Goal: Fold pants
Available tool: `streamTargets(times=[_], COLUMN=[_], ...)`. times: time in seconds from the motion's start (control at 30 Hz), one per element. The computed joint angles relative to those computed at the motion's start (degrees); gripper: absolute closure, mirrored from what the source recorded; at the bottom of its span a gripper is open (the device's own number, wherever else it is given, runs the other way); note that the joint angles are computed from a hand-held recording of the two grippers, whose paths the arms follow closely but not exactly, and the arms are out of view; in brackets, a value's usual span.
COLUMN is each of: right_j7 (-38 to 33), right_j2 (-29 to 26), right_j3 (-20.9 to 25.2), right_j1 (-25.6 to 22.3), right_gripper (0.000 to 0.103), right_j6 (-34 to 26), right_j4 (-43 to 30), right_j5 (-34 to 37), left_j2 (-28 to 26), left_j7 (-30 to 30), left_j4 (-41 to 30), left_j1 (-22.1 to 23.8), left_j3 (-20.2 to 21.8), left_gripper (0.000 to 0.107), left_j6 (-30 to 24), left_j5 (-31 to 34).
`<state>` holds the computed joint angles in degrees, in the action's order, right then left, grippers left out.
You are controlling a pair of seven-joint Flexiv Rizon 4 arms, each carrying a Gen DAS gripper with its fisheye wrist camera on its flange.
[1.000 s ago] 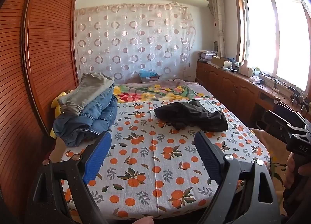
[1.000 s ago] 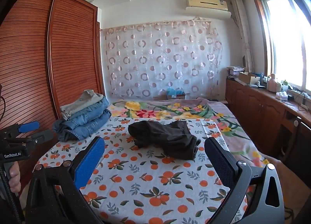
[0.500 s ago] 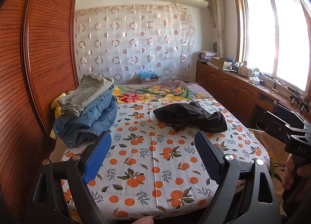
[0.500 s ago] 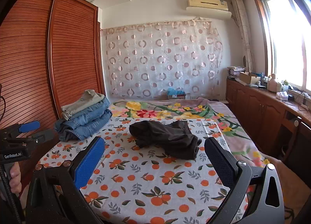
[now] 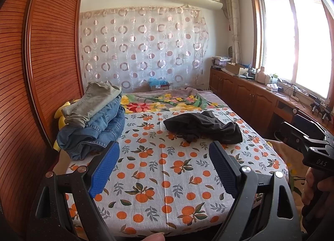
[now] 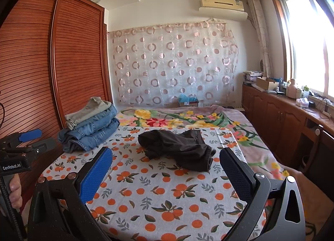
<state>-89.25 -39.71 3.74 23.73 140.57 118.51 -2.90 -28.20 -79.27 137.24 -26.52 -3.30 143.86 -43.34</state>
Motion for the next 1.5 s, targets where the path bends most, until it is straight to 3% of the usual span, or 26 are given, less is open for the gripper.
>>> streamTargets(times=[1.33, 1.5], right_j7=[0.36, 0.31], right_j2=[0.18, 0.26], right_j3=[0.09, 0.01], right_j1=[0.06, 0.16], right_gripper=[0.001, 0.001], right_j6=[-0.4, -0.43], right_j4=[0.0, 0.02], right_j5=[0.15, 0.42], left_j2=[-0.3, 1.31], left_j7=[-0.41, 1.37], left_j4=[0.14, 0.18], left_j1=[0.12, -1.26], left_j3=[0.0, -0.4], left_gripper=[0.019, 0.019], left_j6=[0.8, 0.1], left_j5=[0.5, -2.18])
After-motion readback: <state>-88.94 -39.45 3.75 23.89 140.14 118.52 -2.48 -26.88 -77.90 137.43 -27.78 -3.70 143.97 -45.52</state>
